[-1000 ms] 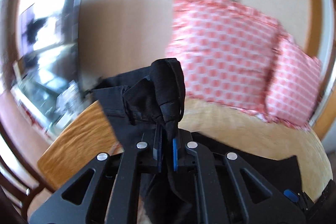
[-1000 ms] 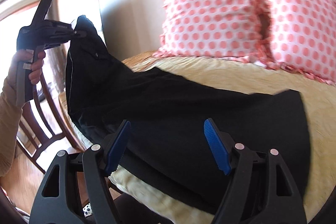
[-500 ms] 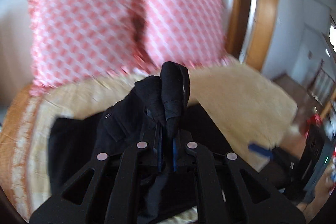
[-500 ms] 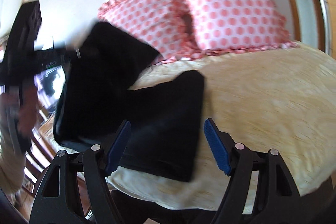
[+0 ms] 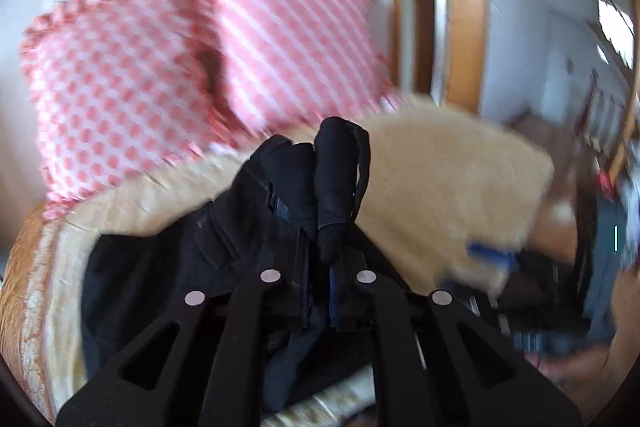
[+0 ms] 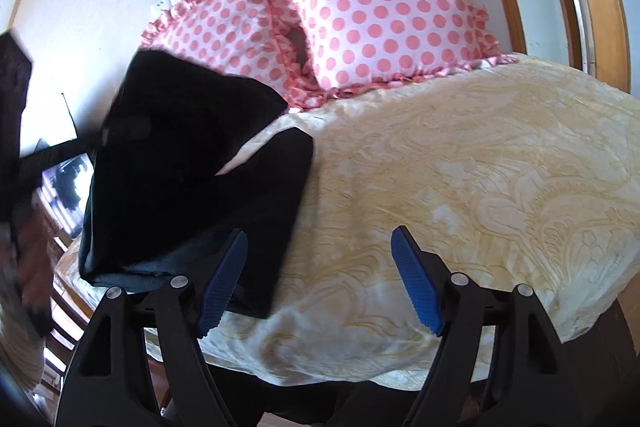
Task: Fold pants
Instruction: 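Lay the folded end down on the pants and open the left tool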
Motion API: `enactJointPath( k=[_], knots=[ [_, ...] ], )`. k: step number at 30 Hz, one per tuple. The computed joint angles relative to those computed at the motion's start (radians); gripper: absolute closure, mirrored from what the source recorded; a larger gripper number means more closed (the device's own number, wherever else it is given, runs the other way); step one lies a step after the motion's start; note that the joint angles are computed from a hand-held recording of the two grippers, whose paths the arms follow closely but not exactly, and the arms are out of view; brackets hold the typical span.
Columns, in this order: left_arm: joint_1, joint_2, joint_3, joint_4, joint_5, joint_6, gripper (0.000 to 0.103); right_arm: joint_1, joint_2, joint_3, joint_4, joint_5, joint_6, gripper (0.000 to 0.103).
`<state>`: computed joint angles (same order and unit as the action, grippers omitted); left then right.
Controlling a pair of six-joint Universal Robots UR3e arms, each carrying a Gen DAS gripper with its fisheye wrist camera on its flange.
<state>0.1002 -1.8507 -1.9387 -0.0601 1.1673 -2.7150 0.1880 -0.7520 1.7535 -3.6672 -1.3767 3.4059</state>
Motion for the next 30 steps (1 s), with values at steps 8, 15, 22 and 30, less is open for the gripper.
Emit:
enactJointPath(
  k=[8,15,22,30],
  knots=[
    [-0.017,-0.085,-0.147,0.197,0.008,0.003,0.094,0.002,-0.015,-0.017,0.036,-0.047,-0.012,0.027],
    [0.094,0.085,-0.397,0.226,-0.187,0.184,0.033,0.023,-0.048,-0.115,0.08,-0.099,-0.062,0.027],
    [0.302,0.149,-0.408,0.297,-0.135,0.06,0.016,0.095,0.009,-0.365,0.226,0.011,-0.201,0.027],
    [0.307,-0.049,-0.227,0.337,0.071,-0.009,0.016,0.196,0.254,-0.887,0.685,0.019,-0.297,0.03]
  ],
)
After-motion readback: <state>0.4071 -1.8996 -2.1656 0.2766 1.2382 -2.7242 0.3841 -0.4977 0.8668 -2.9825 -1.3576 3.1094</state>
